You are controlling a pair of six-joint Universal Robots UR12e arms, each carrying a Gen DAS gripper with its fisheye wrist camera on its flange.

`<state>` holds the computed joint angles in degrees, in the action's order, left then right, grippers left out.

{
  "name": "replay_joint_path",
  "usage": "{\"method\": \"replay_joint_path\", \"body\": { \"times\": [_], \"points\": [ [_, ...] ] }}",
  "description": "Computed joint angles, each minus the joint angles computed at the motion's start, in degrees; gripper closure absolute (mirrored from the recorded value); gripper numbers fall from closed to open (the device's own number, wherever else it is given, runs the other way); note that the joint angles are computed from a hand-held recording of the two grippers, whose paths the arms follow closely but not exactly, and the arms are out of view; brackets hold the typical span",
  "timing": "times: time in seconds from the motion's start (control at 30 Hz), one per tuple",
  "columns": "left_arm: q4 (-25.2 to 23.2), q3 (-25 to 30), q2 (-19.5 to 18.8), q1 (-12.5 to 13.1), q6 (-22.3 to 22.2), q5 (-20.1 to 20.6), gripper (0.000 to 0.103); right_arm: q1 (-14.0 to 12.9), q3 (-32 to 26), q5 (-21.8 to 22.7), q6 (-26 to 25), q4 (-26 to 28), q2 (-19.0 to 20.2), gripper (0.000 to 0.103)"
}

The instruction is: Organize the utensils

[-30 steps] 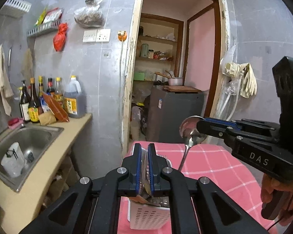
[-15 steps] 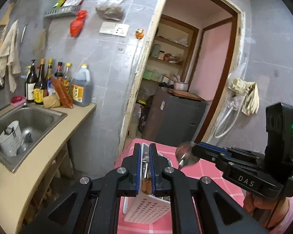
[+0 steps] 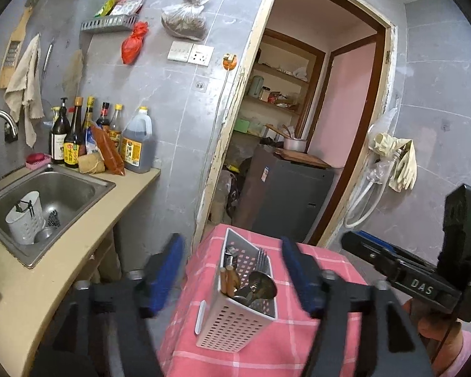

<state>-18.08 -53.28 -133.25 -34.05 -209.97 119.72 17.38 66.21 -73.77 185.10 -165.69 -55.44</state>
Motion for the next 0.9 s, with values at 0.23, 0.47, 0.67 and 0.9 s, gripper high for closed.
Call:
{"method": "replay_joint_path", "body": {
  "times": [0.23, 0.47, 0.67, 0.9],
  "points": [
    [1.22, 0.54, -0.40, -1.79, 2.11, 4.57, 0.000, -0.99, 7.11, -6.85, 4.50, -5.88, -4.01, 0.010],
    [3.10, -2.06, 1.02, -3.32, 5.66, 3.61, 0.000, -0.84, 14.98, -14.92, 5.18, -10.35, -9.11, 0.001],
    [3.84, -6.64, 3.95, -4.00, 6.79, 0.33, 0.000, 0.75, 21.78, -21.22, 5.94, -10.74, -14.16, 0.001],
    [5.66, -13.68, 7.77, -4.83, 8.69, -2.36, 0.000, 3.01, 29.81, -27.17, 9.51, -12.56, -19.17, 0.001]
  ]
}}
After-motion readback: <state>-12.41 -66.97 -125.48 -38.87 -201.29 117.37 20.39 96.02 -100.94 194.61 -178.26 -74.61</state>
